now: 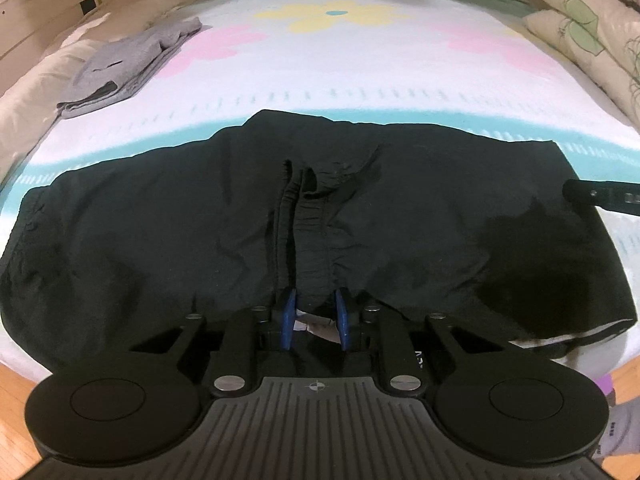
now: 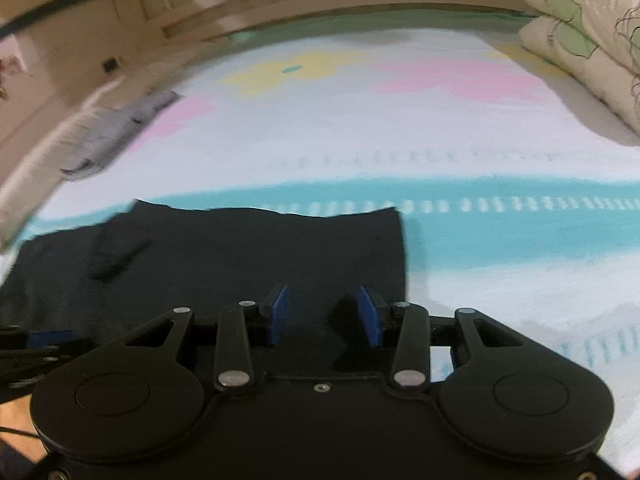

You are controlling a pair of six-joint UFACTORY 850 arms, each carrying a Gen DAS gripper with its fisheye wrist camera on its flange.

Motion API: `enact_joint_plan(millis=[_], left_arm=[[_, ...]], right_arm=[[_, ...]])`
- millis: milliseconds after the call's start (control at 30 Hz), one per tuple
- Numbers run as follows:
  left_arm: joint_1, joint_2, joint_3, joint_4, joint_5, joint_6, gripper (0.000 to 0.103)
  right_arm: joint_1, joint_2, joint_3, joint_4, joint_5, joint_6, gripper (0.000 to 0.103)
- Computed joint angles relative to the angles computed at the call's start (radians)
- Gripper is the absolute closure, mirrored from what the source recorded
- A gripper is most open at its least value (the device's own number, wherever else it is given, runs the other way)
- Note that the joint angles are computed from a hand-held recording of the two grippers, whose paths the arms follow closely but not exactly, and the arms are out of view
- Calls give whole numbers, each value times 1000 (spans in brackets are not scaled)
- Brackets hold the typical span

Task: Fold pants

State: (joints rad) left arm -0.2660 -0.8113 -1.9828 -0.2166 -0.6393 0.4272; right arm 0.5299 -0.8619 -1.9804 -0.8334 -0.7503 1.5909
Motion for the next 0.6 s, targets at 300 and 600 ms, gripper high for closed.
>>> enact_joint_plan(millis=[300,600], left_arm=[[0,-15,-20,11,-19,-11,82],[26,-17,-37,-84,-50,32,78]], right_arm=[[-24,-97,-151,154,-154,-127,65],[-3,-157,-308,160,89,-250,65]])
